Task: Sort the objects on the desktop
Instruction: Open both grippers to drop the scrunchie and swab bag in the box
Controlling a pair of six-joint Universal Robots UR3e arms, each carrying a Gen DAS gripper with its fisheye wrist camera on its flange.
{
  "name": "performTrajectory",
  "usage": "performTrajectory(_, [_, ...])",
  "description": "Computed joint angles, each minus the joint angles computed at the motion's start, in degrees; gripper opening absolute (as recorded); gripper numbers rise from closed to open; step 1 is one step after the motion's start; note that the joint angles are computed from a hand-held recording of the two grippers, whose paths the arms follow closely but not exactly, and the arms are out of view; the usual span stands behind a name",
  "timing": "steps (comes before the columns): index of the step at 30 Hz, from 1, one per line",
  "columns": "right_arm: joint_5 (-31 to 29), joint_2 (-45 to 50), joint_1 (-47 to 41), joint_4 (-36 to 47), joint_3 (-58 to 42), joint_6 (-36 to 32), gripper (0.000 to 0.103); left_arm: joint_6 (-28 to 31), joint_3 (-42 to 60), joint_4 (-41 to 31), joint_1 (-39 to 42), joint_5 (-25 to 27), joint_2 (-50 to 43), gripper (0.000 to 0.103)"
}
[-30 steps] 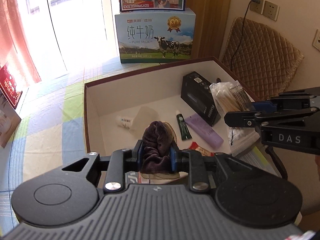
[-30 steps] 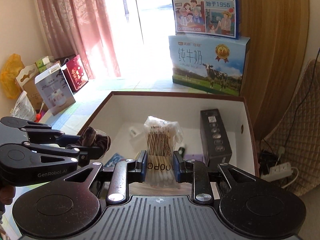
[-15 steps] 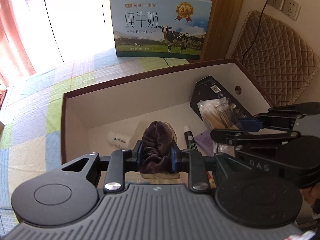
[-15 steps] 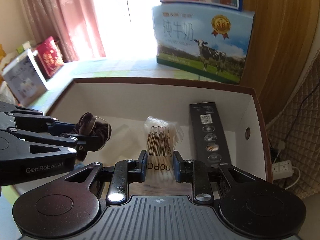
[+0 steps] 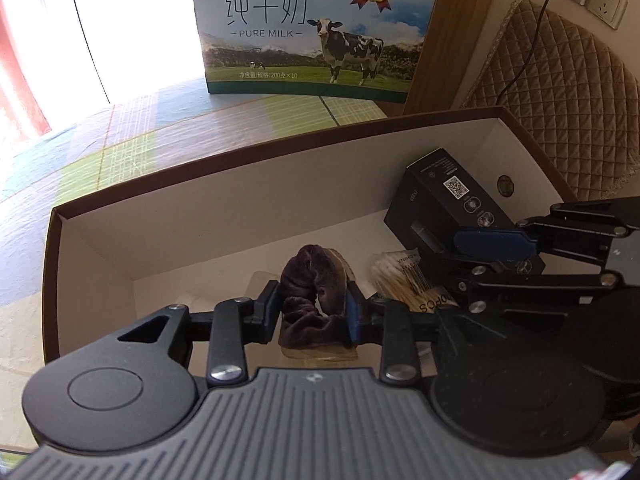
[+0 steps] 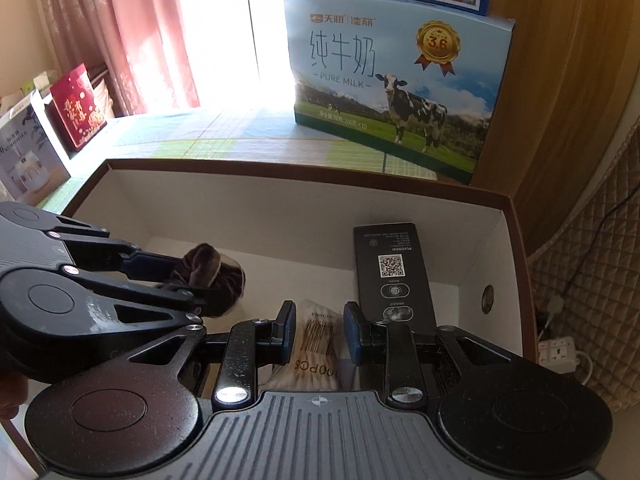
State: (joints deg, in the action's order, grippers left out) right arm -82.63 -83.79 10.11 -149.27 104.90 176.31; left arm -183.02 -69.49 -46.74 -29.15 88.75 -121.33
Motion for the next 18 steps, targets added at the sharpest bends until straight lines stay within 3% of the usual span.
performTrajectory(6, [2.3,-2.5,-1.7,0.3,2.2,0.5,0.024,0.4,0.6,-0.3,-0.2,0.1,-0.2,0.039])
performTrajectory(10, [4.1,-5.2,-3.0,0.6,4.2,1.3,0.024,-0.2,-0.2,0.2,-0.5,1.1,0.8,0.053])
performTrajectory(12, [5.2,-6.9,-3.7,0.8,5.4,1.8,0.030,-0.5,-0.9,0.3,-0.5,1.0,1.9,0.054])
performTrajectory(14, [4.9,-8.9,-3.9,0.3,6.9,2.8,0.054,-0.9,-2.0,0.3,-0.7,1.3,3.3,0.057])
performTrajectory(18, [8.9,-14.6,-6.5,0.2,11.1,2.8,0.082,-2.4,-5.6,0.9,-1.4,4.1,7.2,0.067])
